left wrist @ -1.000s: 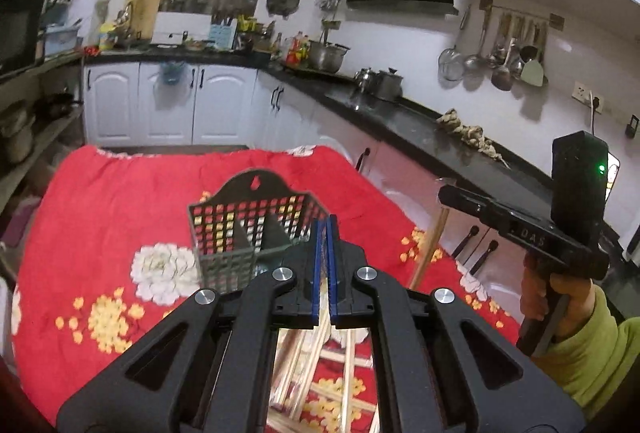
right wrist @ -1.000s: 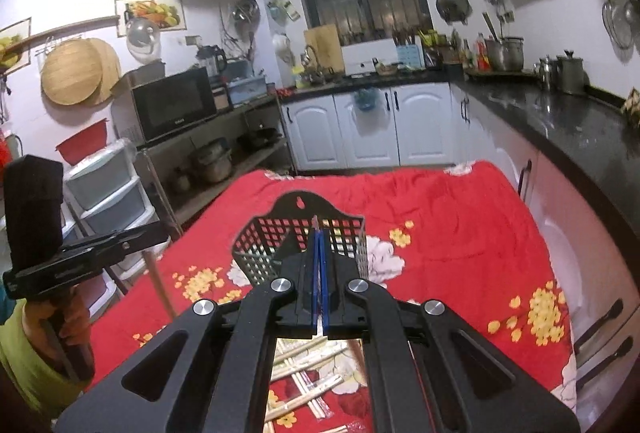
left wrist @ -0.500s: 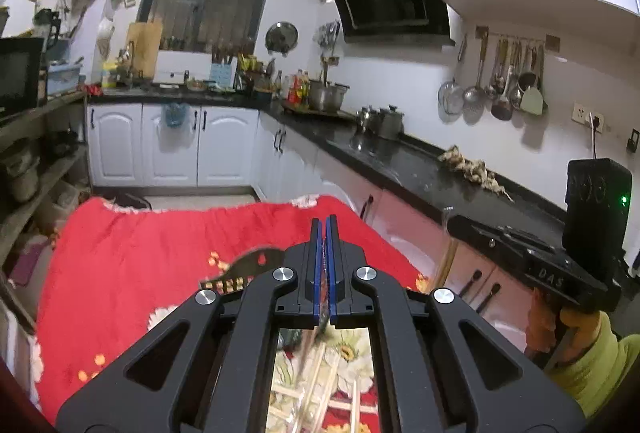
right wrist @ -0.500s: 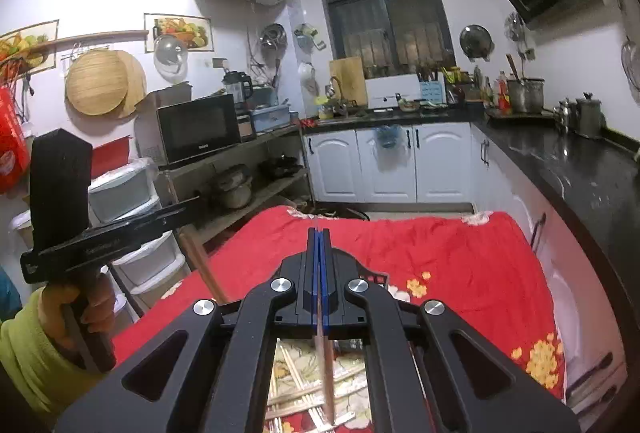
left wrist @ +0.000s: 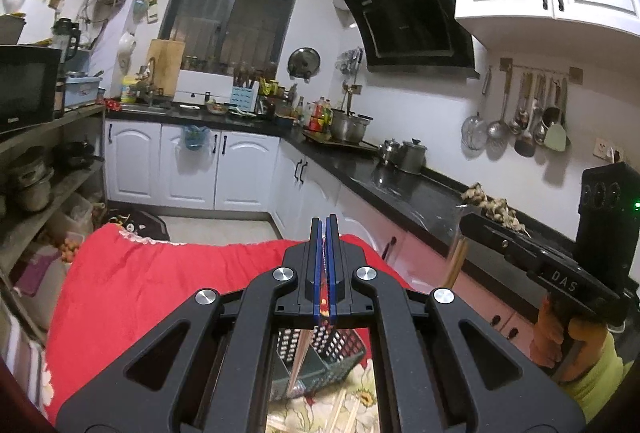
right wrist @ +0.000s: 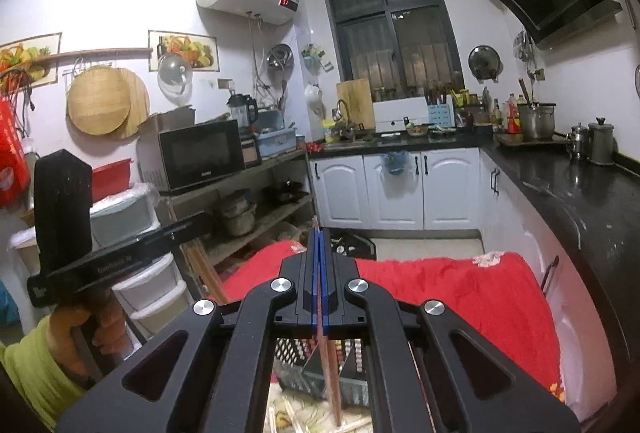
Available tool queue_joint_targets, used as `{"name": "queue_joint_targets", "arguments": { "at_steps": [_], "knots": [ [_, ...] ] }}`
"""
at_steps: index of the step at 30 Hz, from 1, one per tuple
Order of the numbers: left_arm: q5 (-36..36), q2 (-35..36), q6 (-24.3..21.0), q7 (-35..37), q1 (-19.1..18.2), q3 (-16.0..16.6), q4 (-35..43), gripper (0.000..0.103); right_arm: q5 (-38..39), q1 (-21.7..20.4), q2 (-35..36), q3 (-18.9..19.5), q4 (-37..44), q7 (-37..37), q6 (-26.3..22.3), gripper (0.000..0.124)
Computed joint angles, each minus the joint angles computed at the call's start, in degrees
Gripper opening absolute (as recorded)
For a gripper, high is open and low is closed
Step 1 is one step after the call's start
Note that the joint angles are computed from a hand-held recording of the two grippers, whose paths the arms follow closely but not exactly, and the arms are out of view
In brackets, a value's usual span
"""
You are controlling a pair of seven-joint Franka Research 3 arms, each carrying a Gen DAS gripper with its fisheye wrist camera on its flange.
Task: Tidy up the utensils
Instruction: 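Lift the held chopsticks with both tools and carry them above the green basket, then open both tools to drop the chopsticks upright into the green basket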
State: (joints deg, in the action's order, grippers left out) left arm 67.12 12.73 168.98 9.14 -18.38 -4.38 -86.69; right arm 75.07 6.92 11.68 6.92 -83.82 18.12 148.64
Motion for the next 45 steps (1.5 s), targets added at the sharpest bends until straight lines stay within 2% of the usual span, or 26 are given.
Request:
{"name": "queue_joint_targets", "arguments": {
  "at_steps": [4, 10, 15, 18, 30, 34, 36, 38, 39, 42, 43, 45],
  "knots": [
    [-2.25, 2.12, -0.3, 2.19, 0.19, 0.26, 2.66, 0.001, -0.76, 0.32, 2.54, 0.62, 3.97, 1.48, 0.89, 0.001],
    [-7.18, 5.34, -1.79, 7.23, -0.01, 0.89, 6.06, 0.001, -2.79, 0.66, 6.72, 2.49, 9.66, 2.83, 5.11, 0.001],
    [-12.19, 8.59, -3.2, 11.93, -0.54, 1.74, 8.86, 0.001, -4.09, -0.15, 10.03, 4.3, 12.79, 3.21, 6.43, 0.001],
    [-13.13, 9.5, -3.23, 12.29, -1.19, 3.05, 8.88, 0.001, -6.38, -0.52, 11.87, 4.8, 14.31, 5.79, 6.19, 0.001],
    [-18.59, 12.13, -3.05, 16.78, -1.43, 4.04, 7.62, 0.001, -11.81, -1.09, 15.55, 6.9, 14.5, 10.06, 9.84, 0.002],
    [-19.49, 12.28, -3.26, 17.49, -1.67, 4.3, 6.54, 0.001, -14.66, -0.67, 16.05, 6.71, 14.07, 12.59, 10.74, 0.002],
    [-19.01, 12.18, -3.7, 17.12, -2.16, 4.73, 6.04, 0.001, -16.75, -0.28, 15.97, 6.18, 13.42, 14.56, 11.26, 0.006],
    [-18.87, 12.0, -4.29, 17.32, -2.24, 4.68, 5.71, 0.009, -18.4, -0.08, 15.79, 5.96, 12.63, 16.18, 12.17, 0.026],
    [-18.44, 11.65, -4.86, 17.18, -2.48, 4.83, 5.18, 0.016, -18.62, -0.39, 15.71, 6.26, 12.36, 16.27, 12.17, 0.03],
    [-18.16, 11.13, -6.16, 16.94, -2.36, 4.48, 4.42, 0.027, -19.89, -0.59, 15.04, 6.34, 10.63, 16.77, 12.87, 0.032],
    [-17.99, 10.84, -6.13, 16.53, -2.25, 4.45, 3.94, 0.03, -20.1, -0.63, 14.84, 6.42, 10.14, 16.79, 13.28, 0.036],
    [-16.52, 9.85, -6.48, 14.44, -2.74, 4.98, 2.73, 0.044, -21.07, -0.44, 14.24, 6.12, 8.74, 17.45, 14.28, 0.041]
  ]
}}
